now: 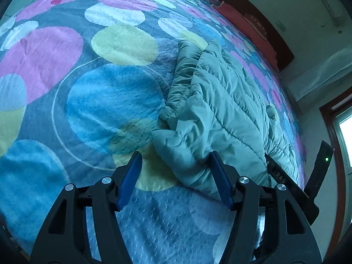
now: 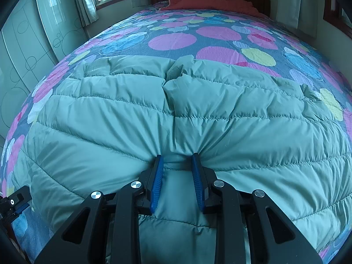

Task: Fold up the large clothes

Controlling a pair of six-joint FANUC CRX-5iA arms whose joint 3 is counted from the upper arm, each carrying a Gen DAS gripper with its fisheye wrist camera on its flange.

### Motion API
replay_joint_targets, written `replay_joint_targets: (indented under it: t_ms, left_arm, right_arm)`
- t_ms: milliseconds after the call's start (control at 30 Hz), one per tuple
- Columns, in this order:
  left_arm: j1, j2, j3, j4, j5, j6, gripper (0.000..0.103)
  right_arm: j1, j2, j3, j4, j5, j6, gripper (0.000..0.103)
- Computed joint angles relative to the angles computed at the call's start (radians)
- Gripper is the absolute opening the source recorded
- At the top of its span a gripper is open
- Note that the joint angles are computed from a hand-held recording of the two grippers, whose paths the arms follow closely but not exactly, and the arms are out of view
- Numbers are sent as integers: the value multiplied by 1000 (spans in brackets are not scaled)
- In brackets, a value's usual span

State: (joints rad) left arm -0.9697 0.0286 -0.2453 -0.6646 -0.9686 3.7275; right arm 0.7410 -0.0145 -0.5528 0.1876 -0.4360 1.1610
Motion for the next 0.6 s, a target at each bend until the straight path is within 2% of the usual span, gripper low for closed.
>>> replay_joint_targets:
  t_ms: [100,367,467,600]
  left_arm:
    - [37,-4,-22,-10,80,-9,63]
    - [101,-11,-48,-43,174,41,64]
    - [86,4,-35,-62,161,67,64]
    - [71,31,-3,-67,121,48,55]
  right_arm:
    - [1,0,-1,2,2,-3,27]
    - [4,-3,-10,15,9,-14,27]
    - [5,-4,-13,18,11,-19,27]
    - [7,-6,-25,46,22,-39,27]
